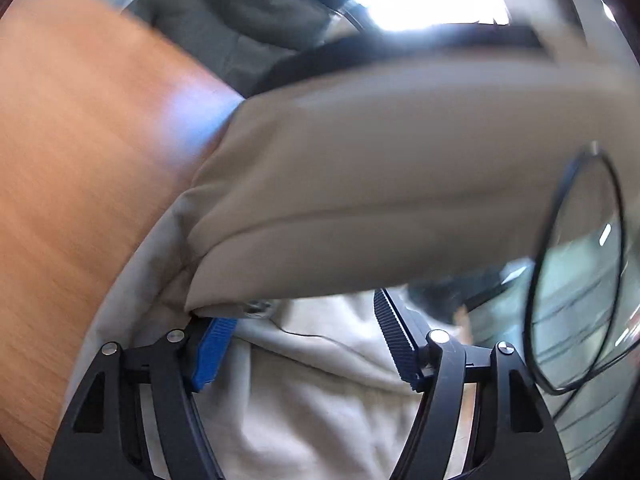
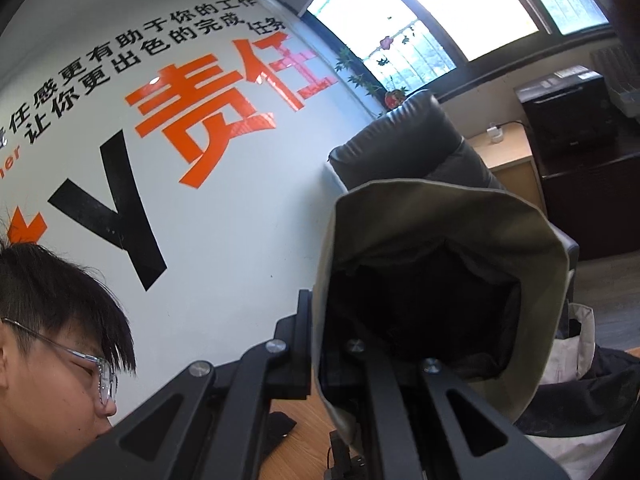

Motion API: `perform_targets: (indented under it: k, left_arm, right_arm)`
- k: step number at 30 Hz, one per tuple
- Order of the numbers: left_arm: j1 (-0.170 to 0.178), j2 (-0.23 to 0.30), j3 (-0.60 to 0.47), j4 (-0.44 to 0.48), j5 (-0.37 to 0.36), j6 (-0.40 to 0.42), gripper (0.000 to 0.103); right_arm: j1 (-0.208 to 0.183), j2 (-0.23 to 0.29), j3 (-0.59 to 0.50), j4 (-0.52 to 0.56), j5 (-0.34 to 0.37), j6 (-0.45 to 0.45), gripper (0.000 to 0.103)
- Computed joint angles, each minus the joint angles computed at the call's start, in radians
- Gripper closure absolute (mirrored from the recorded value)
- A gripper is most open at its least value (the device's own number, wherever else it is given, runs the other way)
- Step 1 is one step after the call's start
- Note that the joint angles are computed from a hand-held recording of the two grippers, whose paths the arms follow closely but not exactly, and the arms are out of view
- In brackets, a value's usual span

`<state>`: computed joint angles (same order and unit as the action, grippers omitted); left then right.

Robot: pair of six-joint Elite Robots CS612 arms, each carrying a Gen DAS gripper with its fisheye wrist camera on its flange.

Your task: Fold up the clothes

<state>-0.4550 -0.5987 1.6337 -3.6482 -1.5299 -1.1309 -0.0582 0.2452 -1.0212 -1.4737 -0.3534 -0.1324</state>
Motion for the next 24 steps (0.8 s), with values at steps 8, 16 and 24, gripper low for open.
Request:
perform_targets:
  k: [8,16,24]
  left_arm:
    - [-0.004,-0.012,0.052,-0.024,-0.008,-0.032,0.060]
    - [-0.024,-0.073,0.111,0.028,-0.072,0.098,0.035]
    - [0.001,-0.159,0.094,0.058,-0.049,0.401,0.019]
  right_arm:
    - [-0.084,0.124,-0.131,-0.050,-0.217,0.219,0.101]
    - [-0.134,0.242,-0.112,0.289,-0.698,0.104,0.101]
    - [-0.108,0.248,-0.107,0.266,-0.808,-0.122,0.099]
